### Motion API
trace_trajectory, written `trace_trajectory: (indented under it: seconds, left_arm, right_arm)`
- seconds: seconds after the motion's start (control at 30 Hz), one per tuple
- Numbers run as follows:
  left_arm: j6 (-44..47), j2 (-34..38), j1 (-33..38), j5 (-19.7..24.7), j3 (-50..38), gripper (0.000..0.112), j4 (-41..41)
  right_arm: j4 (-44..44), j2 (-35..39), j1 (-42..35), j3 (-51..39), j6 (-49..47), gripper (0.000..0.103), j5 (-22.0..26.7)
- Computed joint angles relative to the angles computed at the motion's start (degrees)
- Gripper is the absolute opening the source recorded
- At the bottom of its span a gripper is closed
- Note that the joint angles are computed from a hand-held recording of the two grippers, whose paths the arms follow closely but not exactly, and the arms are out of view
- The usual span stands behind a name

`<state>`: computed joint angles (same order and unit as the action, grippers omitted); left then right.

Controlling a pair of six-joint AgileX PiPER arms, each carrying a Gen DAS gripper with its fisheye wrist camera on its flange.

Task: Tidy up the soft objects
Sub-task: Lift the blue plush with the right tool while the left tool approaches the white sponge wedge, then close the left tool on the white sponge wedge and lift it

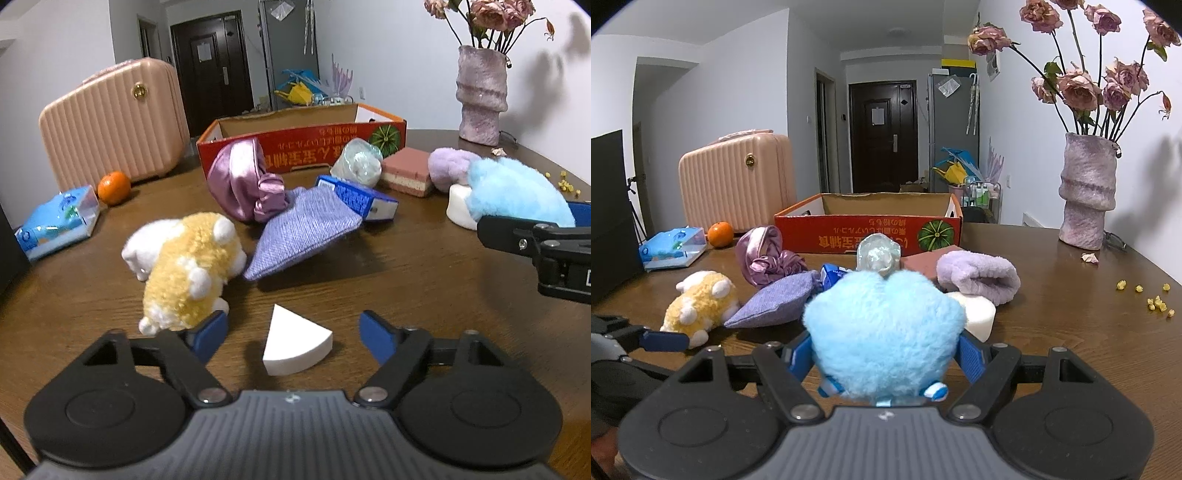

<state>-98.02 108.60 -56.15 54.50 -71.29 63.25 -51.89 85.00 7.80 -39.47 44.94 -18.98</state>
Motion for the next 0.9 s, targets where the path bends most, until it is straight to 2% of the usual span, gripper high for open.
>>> trace_trajectory:
  seconds: [0.13,0.2,0.4,0.63,0.9]
  left_arm:
    - [-0.4,-0.3,0.5,-1.2,0.6,0.065,-0.4]
    - [-0.4,-0.7,1.0,-2.4,1.1,0.063,-0.6]
    - [-0.2,-1.5,2.4,-6.0,2.3,0.038,-1.6]
    - [-2.2,-2.4,2.4,-7.5,3.8,0.035,-0.3]
    - [-5.9,-3.9,0.8,-6.0,5.5,0.034,3.3]
  right_arm:
    - [0.2,0.3,0.3,-0.2,-0.3,0.076,0.4]
    - [0.6,0.5,0.5,-0.2,-0.7,0.076,0.6]
    - [1.2,1.0,0.9,-0.5,-1.4,0.076,1.0]
    - [1.6,1.3,1.1,-0.5,-2.0,0.076,1.1]
    - [3.9,1.3,1.0,0.1,-4.5,0.076,-0.4]
